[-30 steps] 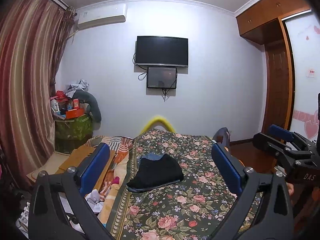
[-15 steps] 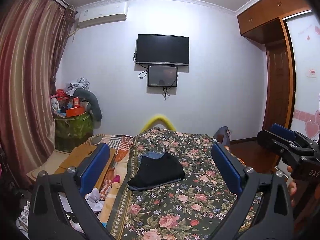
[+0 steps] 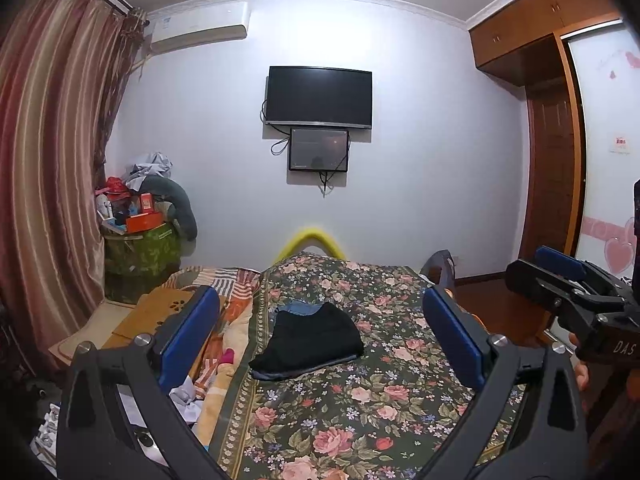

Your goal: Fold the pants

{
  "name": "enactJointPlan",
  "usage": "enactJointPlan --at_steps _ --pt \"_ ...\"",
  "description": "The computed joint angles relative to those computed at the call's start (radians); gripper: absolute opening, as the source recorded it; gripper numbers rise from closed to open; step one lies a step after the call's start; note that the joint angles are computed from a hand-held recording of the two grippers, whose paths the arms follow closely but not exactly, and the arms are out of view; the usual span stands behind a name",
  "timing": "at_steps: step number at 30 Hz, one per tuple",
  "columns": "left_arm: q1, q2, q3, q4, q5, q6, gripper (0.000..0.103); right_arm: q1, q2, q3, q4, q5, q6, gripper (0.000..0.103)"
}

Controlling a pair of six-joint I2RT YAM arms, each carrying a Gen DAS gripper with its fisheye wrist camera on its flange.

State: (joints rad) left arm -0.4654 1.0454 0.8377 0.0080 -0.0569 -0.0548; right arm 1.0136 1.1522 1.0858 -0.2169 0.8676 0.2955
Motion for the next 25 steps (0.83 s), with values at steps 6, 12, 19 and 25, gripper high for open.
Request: enactJointPlan --at_steps 6,12,19,25 --pt "0.016 -0.008 0.005 -0.006 0.037 0.004 0.103 -0.007 -0.003 -0.011 0.002 -0.010 0.011 0.103" --pt "0.005 -0.011 0.002 -0.003 0.030 0.008 0.103 -0.016 -0.013 -0.023 0.008 -0.023 0.013 0.103" --pt "0.003 -0.007 0.004 -0.008 0.030 0.005 0.103 -0.012 -0.015 -0.028 0.016 -0.013 0.001 0.103" --pt "-0.003 -0.002 0.008 -0.017 0.027 -0.002 0.103 -0.024 -0.018 -0.024 0.002 -0.033 0.016 0.103"
